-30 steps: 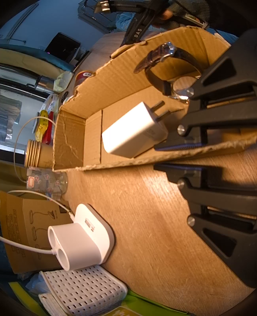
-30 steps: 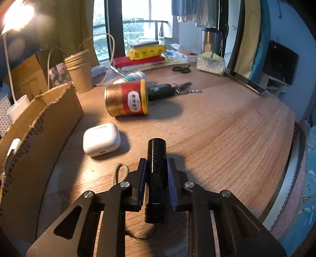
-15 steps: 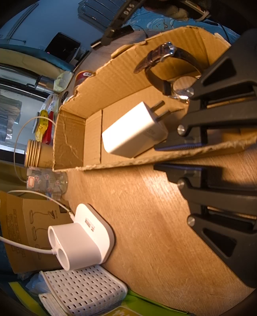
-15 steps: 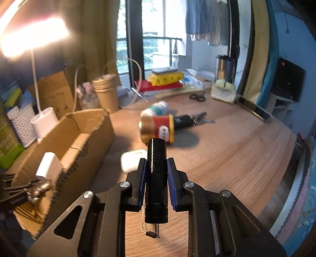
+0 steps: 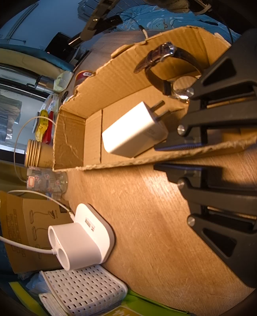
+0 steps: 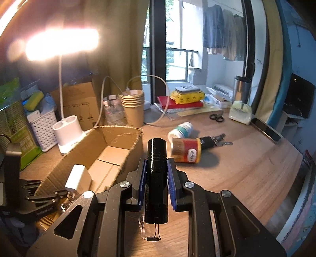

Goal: Organize rigid objects
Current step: 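Carry the flashlight with the right tool over the box and lower it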

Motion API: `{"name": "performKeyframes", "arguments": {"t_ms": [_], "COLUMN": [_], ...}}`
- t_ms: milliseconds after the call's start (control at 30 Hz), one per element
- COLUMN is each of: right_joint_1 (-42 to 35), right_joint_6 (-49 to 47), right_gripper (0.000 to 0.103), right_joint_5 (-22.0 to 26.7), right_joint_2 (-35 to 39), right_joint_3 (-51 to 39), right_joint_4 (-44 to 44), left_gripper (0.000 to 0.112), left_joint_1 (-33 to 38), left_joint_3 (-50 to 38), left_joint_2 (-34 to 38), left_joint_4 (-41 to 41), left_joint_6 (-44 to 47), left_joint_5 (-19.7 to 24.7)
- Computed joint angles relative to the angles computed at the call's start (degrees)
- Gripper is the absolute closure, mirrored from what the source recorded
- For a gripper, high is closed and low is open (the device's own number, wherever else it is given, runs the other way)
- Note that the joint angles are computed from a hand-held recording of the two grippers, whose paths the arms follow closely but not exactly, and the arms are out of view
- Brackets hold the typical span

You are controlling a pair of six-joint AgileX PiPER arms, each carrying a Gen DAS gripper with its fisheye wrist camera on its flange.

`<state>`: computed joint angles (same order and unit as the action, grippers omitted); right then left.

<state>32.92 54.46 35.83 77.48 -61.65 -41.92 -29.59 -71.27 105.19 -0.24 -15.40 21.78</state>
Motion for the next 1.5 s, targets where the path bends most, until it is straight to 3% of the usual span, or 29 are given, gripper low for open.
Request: {"name": "performKeyframes", "arguments": {"t_ms": [633,1033,1500], "right_joint_1": [7.13,10.1,3.73], "right_joint_6": [-3.78,-11.27,-24.87], "right_gripper": [0.081,0.081,0.081], "right_joint_5": [0.16,0.04,-3.06], "right_joint_2": [3.49,8.29,16.18], "right_joint_3": [-10.05,-20.37,-20.57], "right_joint_4": [-1.3,0.91,18.23], "left_gripper": [0.098,0.098,0.098], "left_joint_1": [0.0,0.05,0.01], "left_joint_3": [0.01,-0.01,0.03], "left_joint_2": [-0.01,0.01,-0.02], "left_joint_4": [-0.03,-0.12,-0.07], "left_joint_6": [0.04,0.15,0.08], "left_joint_5": [0.0,0.0,-0.02]}}
